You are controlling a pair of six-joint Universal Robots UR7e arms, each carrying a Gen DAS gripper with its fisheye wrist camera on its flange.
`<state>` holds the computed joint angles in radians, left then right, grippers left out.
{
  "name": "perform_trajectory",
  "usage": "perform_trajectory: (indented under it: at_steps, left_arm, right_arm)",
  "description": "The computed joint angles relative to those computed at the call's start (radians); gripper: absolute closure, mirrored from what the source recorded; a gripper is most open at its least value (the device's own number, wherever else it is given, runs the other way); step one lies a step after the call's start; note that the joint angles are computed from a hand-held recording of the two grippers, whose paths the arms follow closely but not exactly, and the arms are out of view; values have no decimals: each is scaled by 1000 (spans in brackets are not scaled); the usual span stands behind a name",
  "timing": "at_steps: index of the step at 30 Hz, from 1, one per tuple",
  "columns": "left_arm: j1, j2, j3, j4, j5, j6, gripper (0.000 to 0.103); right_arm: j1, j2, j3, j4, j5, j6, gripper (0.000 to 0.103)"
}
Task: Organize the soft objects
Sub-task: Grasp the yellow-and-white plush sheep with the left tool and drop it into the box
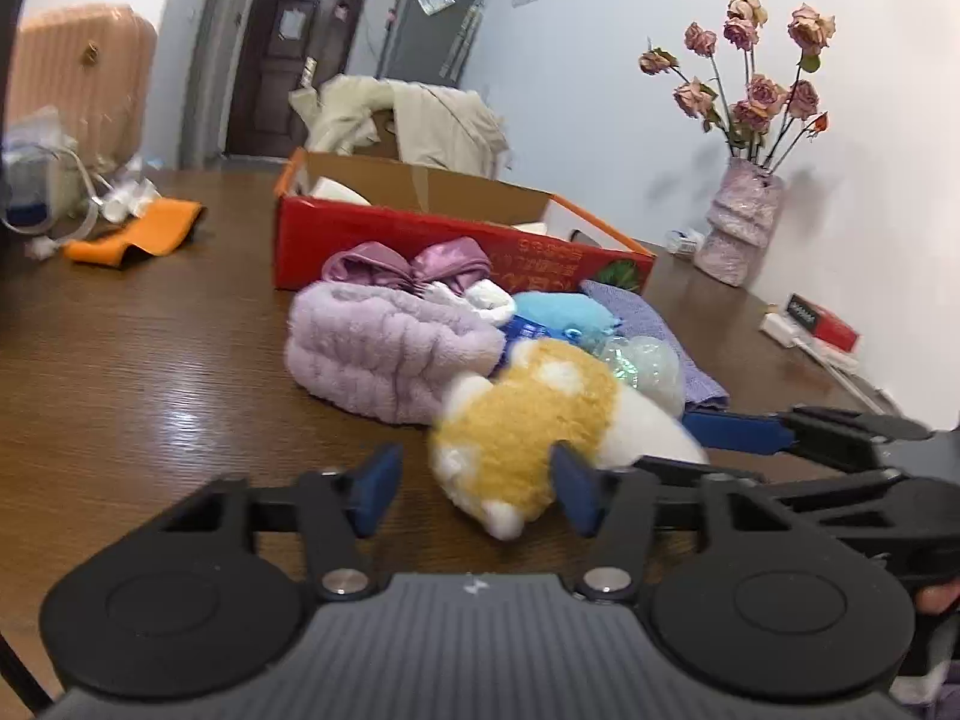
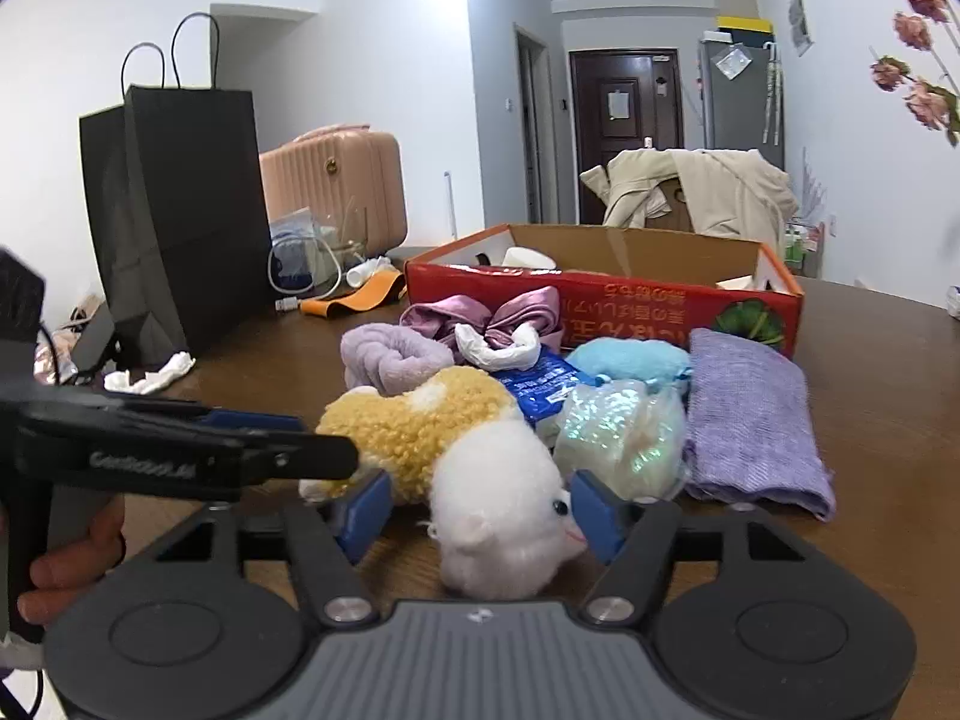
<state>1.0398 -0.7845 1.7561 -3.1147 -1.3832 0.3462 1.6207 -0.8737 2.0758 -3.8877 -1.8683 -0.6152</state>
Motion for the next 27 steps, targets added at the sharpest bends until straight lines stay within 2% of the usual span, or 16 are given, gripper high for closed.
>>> perform_trajectory:
  at_steps: [1,3,6,7,8,10,13,15,17,18,20,21,22,23,25,27]
  left_arm:
    - [3,0,-9,30,-14,-8,67]
    - [9,-7,-15,74,-36,-11,69]
    - [19,-23,-15,138,-79,12,68]
    - [17,-21,-16,125,-60,5,62]
    - [14,-20,-16,108,-28,-10,48]
    - [10,-24,-10,50,25,-19,33]
    - [10,-51,7,-7,71,-6,32]
    - [17,-81,28,-12,38,-4,29]
    - [28,-106,46,19,-44,-22,16]
    - [33,-110,48,43,-81,-36,14]
    - [36,-105,52,103,-161,-40,13]
    - [29,-99,60,104,-164,-31,13]
    - [16,-89,70,94,-143,-12,16]
    - [5,-82,79,83,-112,6,26]
    - [-7,-80,90,77,-50,19,39]
    - [17,-96,92,82,-61,-3,39]
  right_arm:
    - [0,2,-5,6,-7,-3,55]
    - [10,-12,7,37,-31,-3,60]
    - [22,-69,75,99,-16,37,63]
    - [24,-83,95,118,5,58,64]
    - [21,-96,114,142,43,83,64]
    - [18,-104,135,181,134,82,64]
    - [13,-117,150,186,234,48,66]
    - [9,-123,140,150,237,84,64]
    - [5,-120,111,109,211,113,62]
    - [5,-112,83,102,181,116,59]
    - [-3,-100,22,137,158,123,57]
    - [-12,-95,-14,183,169,136,57]
    - [-18,-86,-50,228,179,155,57]
    - [-22,-78,-82,272,187,164,57]
    - [-15,-55,-122,322,145,175,59]
    - [-3,-50,-110,311,102,158,60]
